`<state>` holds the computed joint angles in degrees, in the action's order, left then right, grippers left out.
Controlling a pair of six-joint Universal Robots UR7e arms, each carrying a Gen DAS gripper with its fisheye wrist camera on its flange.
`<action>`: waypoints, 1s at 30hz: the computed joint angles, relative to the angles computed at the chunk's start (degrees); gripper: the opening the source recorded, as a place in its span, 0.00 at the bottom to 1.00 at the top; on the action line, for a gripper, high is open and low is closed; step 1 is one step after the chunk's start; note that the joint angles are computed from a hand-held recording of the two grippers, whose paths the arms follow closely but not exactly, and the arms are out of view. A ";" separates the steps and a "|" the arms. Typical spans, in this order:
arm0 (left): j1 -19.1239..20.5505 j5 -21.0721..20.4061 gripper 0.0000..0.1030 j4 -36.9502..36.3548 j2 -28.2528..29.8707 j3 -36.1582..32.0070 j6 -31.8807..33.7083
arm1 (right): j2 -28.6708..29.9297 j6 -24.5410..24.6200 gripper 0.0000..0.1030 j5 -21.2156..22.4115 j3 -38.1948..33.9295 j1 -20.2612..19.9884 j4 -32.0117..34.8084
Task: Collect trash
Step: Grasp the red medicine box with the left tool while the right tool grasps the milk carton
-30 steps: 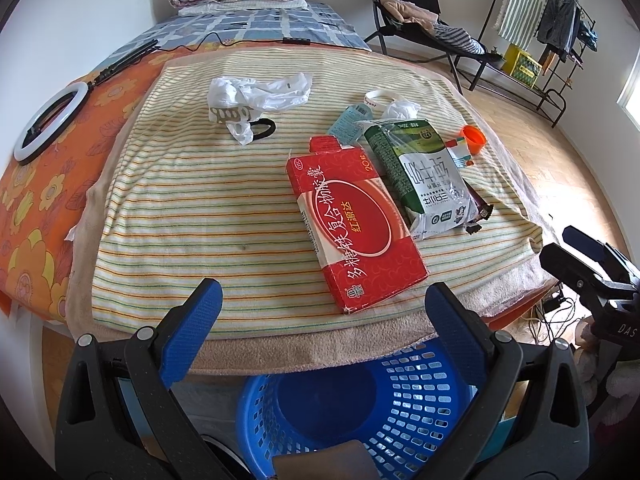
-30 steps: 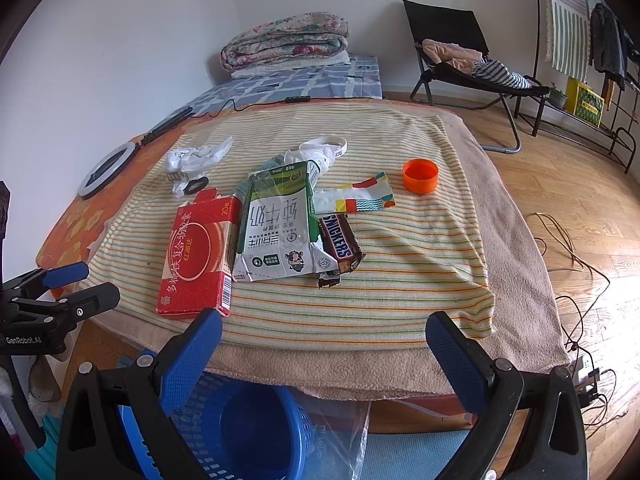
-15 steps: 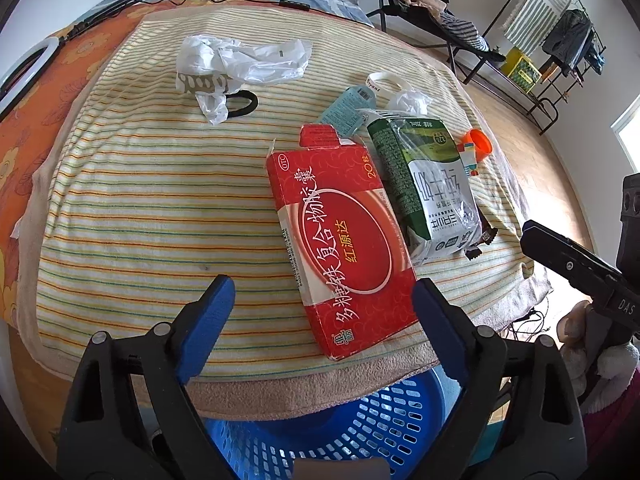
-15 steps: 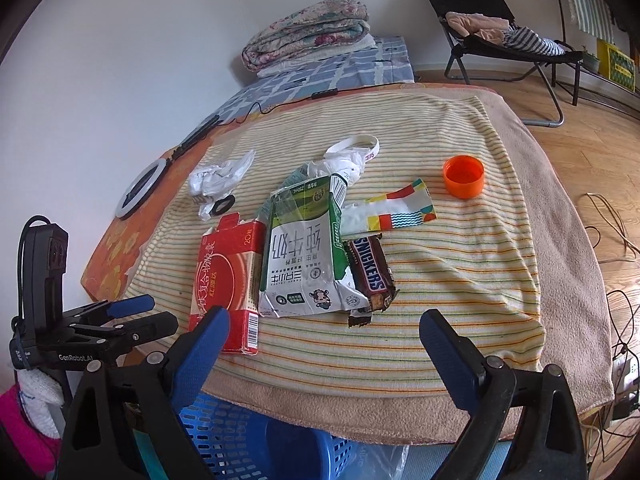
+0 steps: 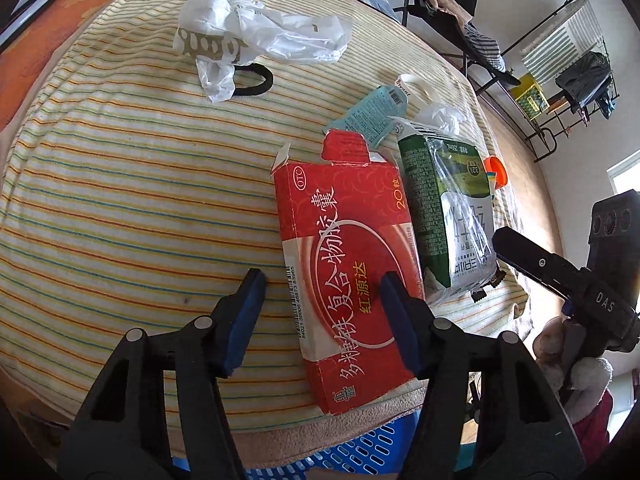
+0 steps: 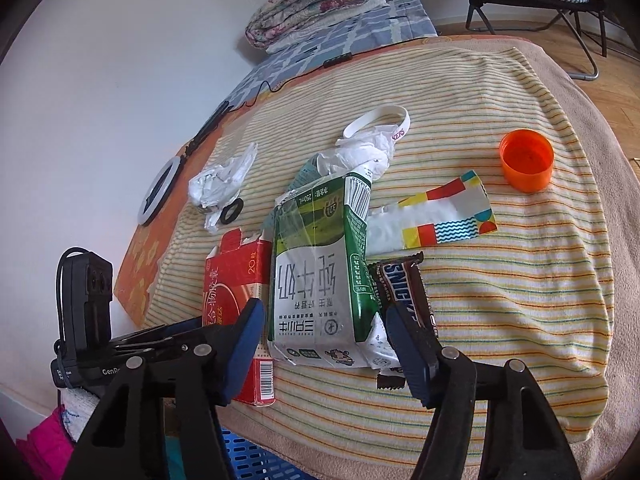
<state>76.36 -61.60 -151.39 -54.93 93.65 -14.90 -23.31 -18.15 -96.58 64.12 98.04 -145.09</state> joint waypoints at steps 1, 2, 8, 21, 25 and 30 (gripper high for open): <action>-0.02 -0.29 0.51 -0.28 -0.27 0.43 0.11 | 0.49 0.27 0.61 0.31 -0.86 -0.08 0.64; 0.18 -0.93 0.45 -0.46 -0.19 0.23 0.29 | 0.97 0.57 0.59 0.53 -1.64 -0.13 1.23; -0.78 -0.24 0.34 -0.21 0.24 -1.68 -0.25 | 3.42 1.74 0.57 0.40 -5.27 -0.24 3.43; -2.64 -3.00 0.23 -2.81 -1.66 -0.44 2.60 | 2.56 4.15 0.48 3.47 -4.62 -1.00 3.32; -2.40 -2.91 0.23 -1.41 -0.63 -1.35 1.64 | 3.01 3.61 0.47 3.26 -5.23 -0.63 4.33; -2.02 -3.22 0.21 -0.79 -0.22 -1.76 -0.07 | 3.32 4.50 0.72 2.37 -5.91 -0.36 5.64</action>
